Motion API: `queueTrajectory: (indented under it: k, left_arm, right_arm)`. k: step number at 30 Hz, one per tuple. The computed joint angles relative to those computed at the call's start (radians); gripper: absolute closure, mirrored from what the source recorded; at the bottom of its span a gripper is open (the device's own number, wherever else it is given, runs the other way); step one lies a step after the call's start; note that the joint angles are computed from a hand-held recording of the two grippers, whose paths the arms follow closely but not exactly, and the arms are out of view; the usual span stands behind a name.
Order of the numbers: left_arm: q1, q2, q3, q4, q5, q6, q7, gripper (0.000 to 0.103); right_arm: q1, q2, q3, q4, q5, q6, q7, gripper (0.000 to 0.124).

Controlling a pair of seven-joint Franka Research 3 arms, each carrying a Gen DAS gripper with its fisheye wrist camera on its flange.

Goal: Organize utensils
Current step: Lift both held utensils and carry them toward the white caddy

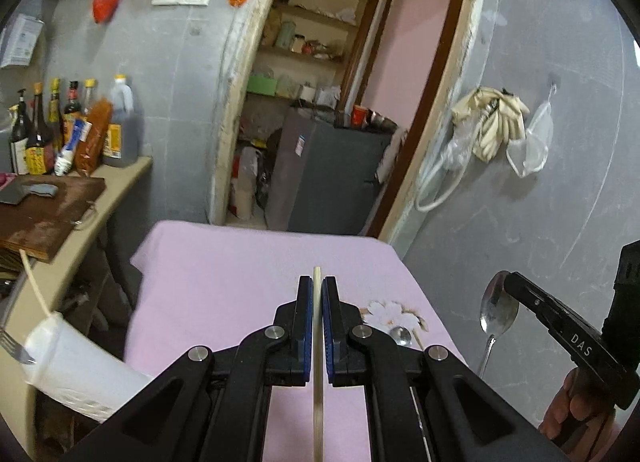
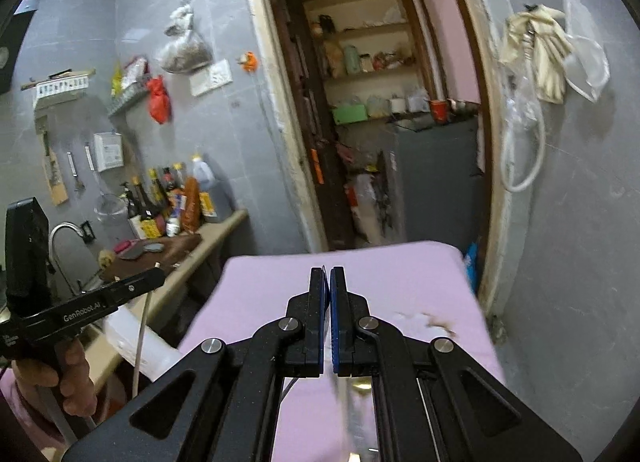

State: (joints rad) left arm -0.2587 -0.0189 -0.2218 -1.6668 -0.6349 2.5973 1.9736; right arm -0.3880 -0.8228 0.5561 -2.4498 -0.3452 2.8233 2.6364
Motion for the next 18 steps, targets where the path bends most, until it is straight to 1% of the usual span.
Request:
queueTrajectory:
  k: [5, 8, 10, 15, 18]
  left_arm:
    - [0.041, -0.011, 0.038, 0.017, -0.06, -0.04, 0.021, 0.098]
    - [0.068, -0.012, 0.057, 0.028, -0.076, -0.048, 0.025, 0.098]
    - [0.09, -0.009, 0.07, 0.039, -0.093, -0.05, 0.015, 0.098]
    - [0.137, 0.001, 0.091, 0.05, -0.105, 0.002, 0.006, 0.098]
    - [0.167, 0.018, 0.098, 0.068, -0.097, 0.03, -0.001, 0.098]
  right_arm:
    - [-0.074, 0.085, 0.105, 0.112, -0.032, 0.031, 0.054, 0.121]
    - [-0.123, 0.126, 0.171, 0.173, -0.063, 0.046, 0.094, 0.121]
    - [-0.169, 0.154, 0.222, 0.221, -0.088, 0.057, 0.123, 0.121]
    - [-0.333, 0.236, 0.382, 0.37, -0.163, 0.094, 0.181, 0.121]
    - [-0.478, 0.265, 0.515, 0.469, -0.187, 0.123, 0.203, 0.121]
